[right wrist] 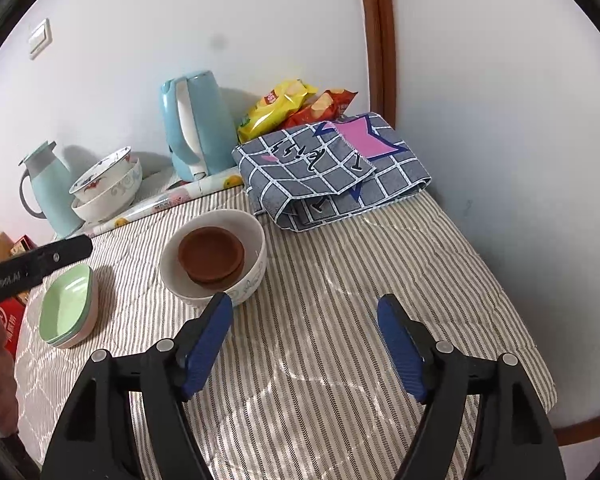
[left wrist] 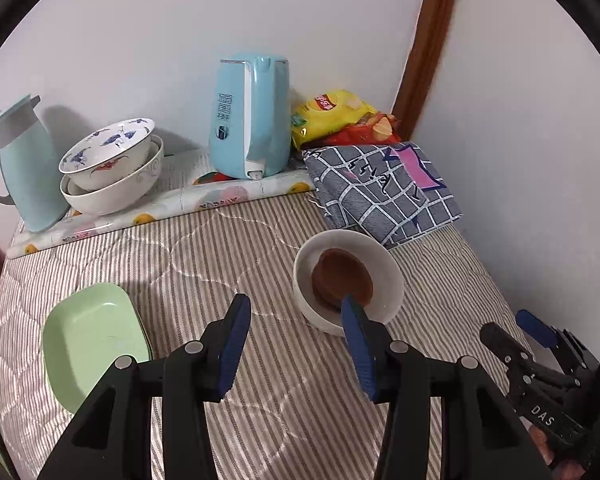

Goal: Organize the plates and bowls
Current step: 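Withdraw both open grippers from the white bowl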

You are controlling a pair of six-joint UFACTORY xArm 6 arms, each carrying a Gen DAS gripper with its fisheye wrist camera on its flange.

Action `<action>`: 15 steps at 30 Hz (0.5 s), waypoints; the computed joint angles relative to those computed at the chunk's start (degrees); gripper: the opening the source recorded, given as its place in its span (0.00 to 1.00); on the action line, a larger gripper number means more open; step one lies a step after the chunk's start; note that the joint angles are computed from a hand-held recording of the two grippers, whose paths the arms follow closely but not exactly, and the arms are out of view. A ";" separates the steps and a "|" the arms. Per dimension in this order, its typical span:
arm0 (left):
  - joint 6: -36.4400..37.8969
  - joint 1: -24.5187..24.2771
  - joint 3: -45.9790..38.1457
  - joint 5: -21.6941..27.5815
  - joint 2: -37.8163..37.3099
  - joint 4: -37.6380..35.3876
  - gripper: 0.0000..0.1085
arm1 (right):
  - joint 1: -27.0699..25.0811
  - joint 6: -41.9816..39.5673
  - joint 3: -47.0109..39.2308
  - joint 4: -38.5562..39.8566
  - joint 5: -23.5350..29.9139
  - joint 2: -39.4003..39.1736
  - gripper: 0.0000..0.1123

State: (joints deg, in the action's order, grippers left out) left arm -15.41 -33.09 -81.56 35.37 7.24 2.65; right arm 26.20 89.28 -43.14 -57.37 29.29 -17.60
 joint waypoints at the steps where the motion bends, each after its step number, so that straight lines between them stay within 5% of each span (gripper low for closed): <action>1: -0.51 -0.05 -0.15 0.40 0.04 0.55 0.41 | 0.00 0.13 -0.01 -0.30 -0.05 -0.06 0.66; 15: -1.55 0.43 -4.26 5.13 4.41 -0.47 0.41 | -2.31 -6.63 -3.94 4.38 -3.42 5.10 0.66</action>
State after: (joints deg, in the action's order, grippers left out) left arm -16.96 -32.66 -85.82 40.51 11.65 2.19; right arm 23.89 82.65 -47.08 -53.00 25.87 -12.50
